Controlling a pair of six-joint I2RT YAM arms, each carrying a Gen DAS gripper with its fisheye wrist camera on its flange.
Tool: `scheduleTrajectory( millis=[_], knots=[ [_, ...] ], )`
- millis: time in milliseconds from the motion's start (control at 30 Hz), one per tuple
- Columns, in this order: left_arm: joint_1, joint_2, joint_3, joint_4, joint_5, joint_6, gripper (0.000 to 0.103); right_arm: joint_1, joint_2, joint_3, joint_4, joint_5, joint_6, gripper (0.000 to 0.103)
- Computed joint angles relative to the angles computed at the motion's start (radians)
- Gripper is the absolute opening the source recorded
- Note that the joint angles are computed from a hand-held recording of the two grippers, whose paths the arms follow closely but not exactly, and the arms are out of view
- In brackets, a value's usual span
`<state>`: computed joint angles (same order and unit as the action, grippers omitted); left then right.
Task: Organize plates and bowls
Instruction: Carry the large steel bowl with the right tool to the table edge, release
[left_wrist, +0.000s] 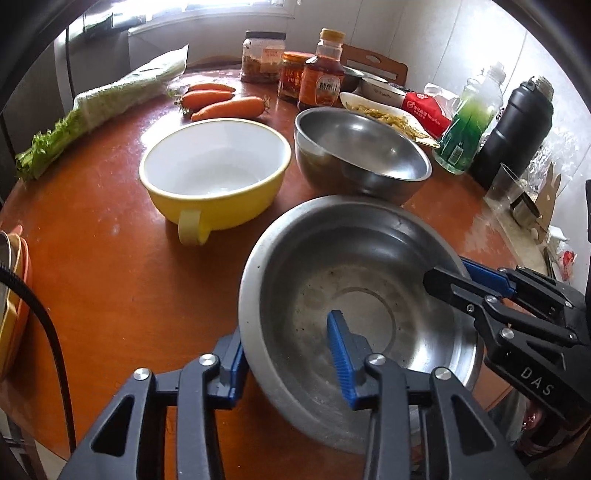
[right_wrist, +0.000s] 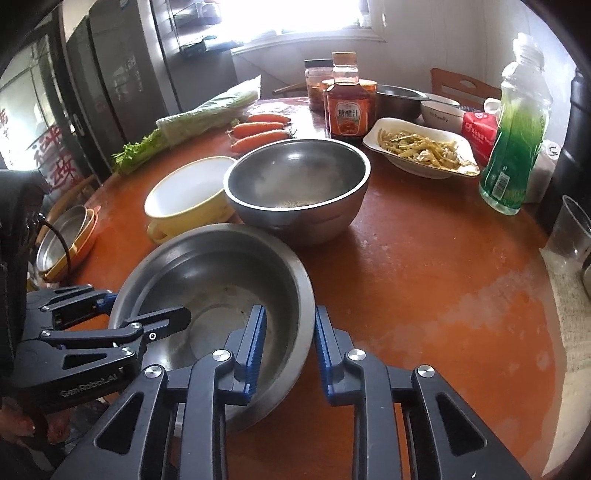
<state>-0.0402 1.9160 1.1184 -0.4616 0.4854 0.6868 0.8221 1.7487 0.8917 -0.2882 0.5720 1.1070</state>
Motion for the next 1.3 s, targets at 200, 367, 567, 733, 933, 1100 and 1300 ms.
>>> scheduleTrajectory(
  millis=[200,367,567,733,933,1100,1300],
  knots=[
    [0.025,0.014,0.026,-0.026,0.004,-0.003,0.036,0.005,0.018,0.028,-0.001,-0.018,-0.008,0.025],
    [0.073,0.004,0.046,-0.051,0.012,0.017,0.037,0.011,0.051,0.092,-0.006,-0.021,-0.048,0.025],
    [0.156,-0.008,0.093,-0.103,0.039,0.049,0.037,0.030,0.101,0.200,-0.022,-0.018,-0.105,0.025],
    [0.224,-0.011,0.127,-0.114,0.068,0.070,0.037,0.040,0.154,0.301,-0.039,-0.014,-0.149,0.025],
    [0.267,0.029,0.175,-0.132,0.067,0.084,0.037,0.049,0.218,0.402,-0.060,-0.017,-0.175,0.025],
    [0.271,0.055,0.173,-0.124,0.059,0.104,0.036,0.053,0.256,0.413,-0.064,-0.031,-0.150,0.025],
    [0.249,0.089,0.166,-0.096,0.028,0.106,0.037,0.042,0.274,0.375,-0.025,-0.069,-0.119,0.025]
  ],
)
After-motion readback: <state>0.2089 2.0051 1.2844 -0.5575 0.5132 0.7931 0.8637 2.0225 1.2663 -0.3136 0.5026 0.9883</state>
